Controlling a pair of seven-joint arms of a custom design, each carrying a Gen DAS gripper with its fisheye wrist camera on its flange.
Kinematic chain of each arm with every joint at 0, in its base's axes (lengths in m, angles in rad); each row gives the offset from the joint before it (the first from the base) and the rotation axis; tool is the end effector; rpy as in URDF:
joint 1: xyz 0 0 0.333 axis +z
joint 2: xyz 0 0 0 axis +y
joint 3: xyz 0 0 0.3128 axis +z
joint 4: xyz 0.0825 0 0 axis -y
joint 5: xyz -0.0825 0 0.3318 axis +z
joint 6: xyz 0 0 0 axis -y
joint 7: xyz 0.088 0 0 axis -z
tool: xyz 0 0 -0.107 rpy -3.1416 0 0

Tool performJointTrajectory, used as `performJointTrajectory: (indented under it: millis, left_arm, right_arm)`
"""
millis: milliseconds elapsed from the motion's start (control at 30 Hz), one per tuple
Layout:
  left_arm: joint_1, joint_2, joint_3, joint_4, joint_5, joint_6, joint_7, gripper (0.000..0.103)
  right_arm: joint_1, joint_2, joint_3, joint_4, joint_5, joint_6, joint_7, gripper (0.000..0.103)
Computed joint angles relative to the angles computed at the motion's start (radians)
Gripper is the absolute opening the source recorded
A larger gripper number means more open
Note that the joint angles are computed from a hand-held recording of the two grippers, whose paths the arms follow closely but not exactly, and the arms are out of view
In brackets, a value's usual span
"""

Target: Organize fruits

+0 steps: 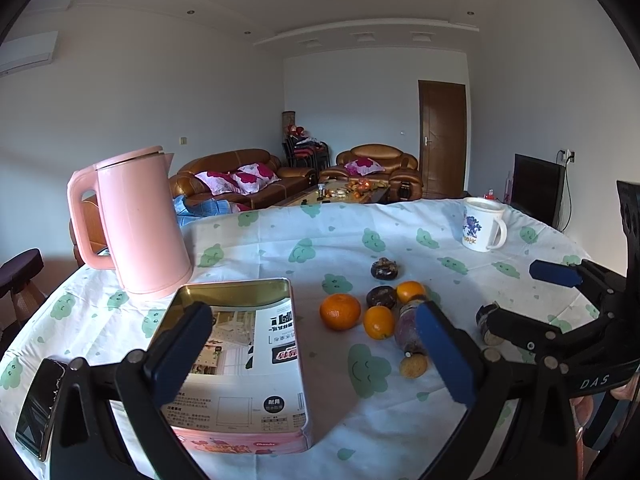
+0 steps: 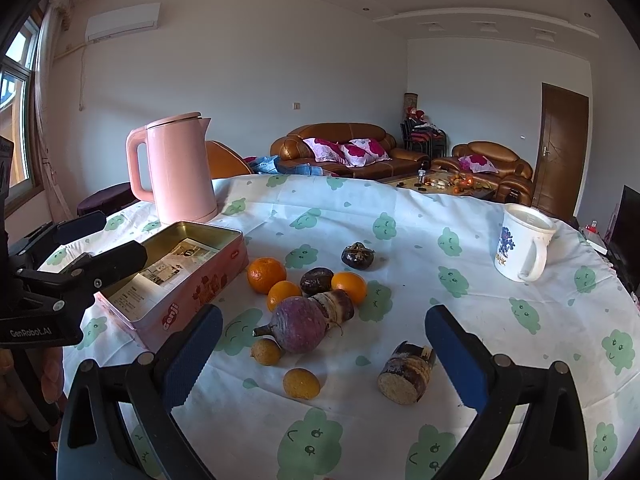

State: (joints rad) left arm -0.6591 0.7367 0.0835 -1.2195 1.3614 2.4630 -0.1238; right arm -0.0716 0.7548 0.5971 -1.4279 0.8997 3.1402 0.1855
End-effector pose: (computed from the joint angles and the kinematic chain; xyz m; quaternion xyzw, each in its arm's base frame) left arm 0.6072 -0.4197 0.4102 -0.6280 0.5425 -0.3587 0.4274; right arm 0.6921 0.1737 0.3969 -0.7634 0.3820 -0.2501 0.4569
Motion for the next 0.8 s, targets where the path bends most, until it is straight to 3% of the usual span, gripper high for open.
performJointTrajectory:
  millis: [800]
  left_arm:
    - [0.002,0.032,0.000,0.039,-0.044,0.004,0.054,0.103]
  right_arm:
    - [-0.010,0.016,0.004,0.003,-0.040,-0.001,0.043,0.102]
